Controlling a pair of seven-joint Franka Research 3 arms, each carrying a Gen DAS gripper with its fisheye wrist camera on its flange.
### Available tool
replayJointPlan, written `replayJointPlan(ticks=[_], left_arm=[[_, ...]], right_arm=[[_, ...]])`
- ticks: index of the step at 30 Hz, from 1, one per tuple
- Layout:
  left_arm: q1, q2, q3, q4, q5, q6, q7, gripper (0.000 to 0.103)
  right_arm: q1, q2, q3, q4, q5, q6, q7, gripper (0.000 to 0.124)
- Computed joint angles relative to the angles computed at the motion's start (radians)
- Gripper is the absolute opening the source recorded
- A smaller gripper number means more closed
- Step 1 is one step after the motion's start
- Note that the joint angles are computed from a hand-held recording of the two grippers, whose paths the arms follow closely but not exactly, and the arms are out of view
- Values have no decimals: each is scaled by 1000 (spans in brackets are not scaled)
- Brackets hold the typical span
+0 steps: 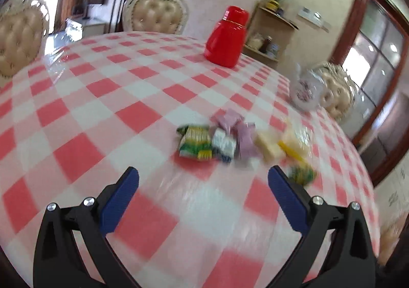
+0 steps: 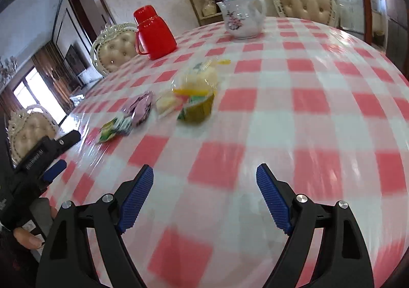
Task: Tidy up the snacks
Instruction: 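Grasp the green-yellow pouch with the right gripper while the left gripper grasps the green garlic snack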
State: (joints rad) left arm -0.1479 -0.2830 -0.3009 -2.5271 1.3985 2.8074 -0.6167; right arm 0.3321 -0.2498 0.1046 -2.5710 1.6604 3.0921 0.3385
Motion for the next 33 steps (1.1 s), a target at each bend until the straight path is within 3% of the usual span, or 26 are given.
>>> replayJointPlan(ticks=[3,6,10,11,13,15,16,17,18,20,24,27,30,33], left_arm=[[24,53,11,54,87,-5,-66,101],[33,100,49,92,191,30,-115,101],[54,173,113,148,190,124,-11,101],[59,188,122,160,181,142,17,101],[68,229,137,184,114,175,134,101],[69,272,142,203,-21,178,309,101],[70,297,145,209,-140,211,457,101],[64,307,142,215,-189,211,539,101],[50,307,136,220,-206,171,577,101],[23,299,123,221,-238,87,650,101],[24,261,129,177,-211,108,614,101],[23,259,122,173,-241,88,677,101],[18,264,120,165,-372,71,819,100],[35,255,131,151,-347,101,765,91]], right_arm=[[-2,116,-7,99,-86,-3,50,82],[1,209,-13,167,-278,9,227,82],[-7,293,-16,239,-493,-1,405,82],[-1,309,-24,239,-633,1,513,82],[3,321,-32,229,-819,14,649,81],[-13,331,-10,231,-857,39,661,75],[-21,334,-4,232,-871,43,673,67],[-18,337,-21,230,-942,27,741,46],[-19,337,-27,226,-972,24,776,41],[-58,324,23,214,-893,50,701,40],[-84,285,83,186,-648,114,457,39],[-66,265,57,198,-483,55,323,39],[-38,253,25,202,-422,36,274,40],[-23,244,3,204,-378,19,247,40]])
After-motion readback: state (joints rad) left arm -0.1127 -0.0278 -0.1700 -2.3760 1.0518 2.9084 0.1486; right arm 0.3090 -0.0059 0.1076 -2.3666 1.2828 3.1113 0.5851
